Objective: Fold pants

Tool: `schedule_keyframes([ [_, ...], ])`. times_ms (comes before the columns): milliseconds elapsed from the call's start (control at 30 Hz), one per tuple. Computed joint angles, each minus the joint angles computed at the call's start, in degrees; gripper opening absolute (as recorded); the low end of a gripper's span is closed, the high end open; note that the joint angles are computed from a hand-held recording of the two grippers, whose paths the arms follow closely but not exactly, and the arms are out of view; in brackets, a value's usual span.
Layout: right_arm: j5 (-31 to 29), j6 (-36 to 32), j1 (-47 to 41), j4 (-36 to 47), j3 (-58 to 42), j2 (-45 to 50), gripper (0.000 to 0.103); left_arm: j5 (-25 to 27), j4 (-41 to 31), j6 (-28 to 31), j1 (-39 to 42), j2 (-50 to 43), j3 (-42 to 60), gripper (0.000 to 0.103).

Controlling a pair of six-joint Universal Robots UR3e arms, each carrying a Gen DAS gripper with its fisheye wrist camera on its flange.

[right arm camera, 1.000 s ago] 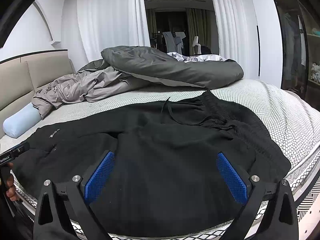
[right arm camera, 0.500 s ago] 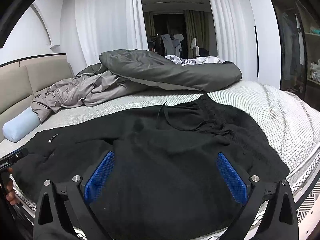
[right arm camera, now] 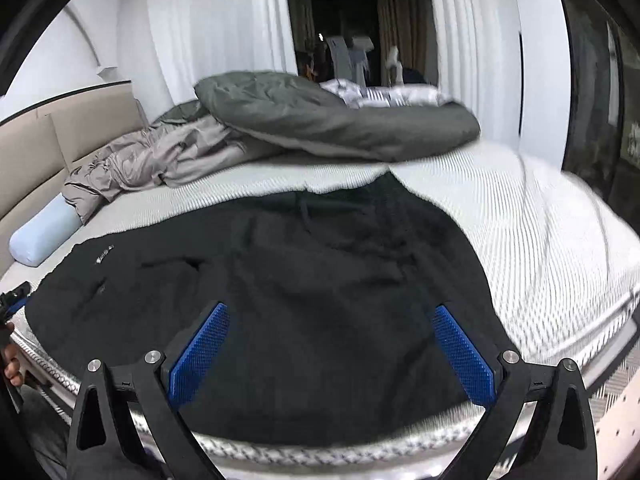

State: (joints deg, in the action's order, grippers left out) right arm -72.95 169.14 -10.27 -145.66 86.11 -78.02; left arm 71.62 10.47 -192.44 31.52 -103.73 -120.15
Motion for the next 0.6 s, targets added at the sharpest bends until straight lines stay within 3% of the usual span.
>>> schedule_keyframes([
  [67, 0.41, -0.75, -1.37, 0.80, 2.89, -1.76, 0.103, -2.04, -3.19, -1.69, 5.67, 3.76, -4.24, 0.102],
  [233, 6.28, 0.65, -6.41, -3.79, 12.79, -7.02, 0.103, -9.06, -9.44, 0.88, 18.86, 8.09, -9.67, 0.101],
  [300, 8.05, 1.51, -8.17, -5.55, 15.28, -8.06, 0.103, -12.16, -12.68, 2.16, 22.31, 6.56, -8.61, 0.091],
  [367, 9.75, 2.45, -9.86, -6.51, 17.10, -8.69, 0.103, -13.23, -16.27, 4.16, 23.76, 3.93, -5.94, 0.073],
  [467, 11.36, 2.57, -11.34, -6.07, 17.73, -8.82, 0.103, -15.35, -14.80, 4.73, 25.44, 0.11, -4.69, 0.071],
  [600, 12.94, 3.15, -12.56, -6.31, 18.16, -8.74, 0.103, -13.72, -11.68, 3.46, 24.62, -3.66, -0.46, 0.068],
])
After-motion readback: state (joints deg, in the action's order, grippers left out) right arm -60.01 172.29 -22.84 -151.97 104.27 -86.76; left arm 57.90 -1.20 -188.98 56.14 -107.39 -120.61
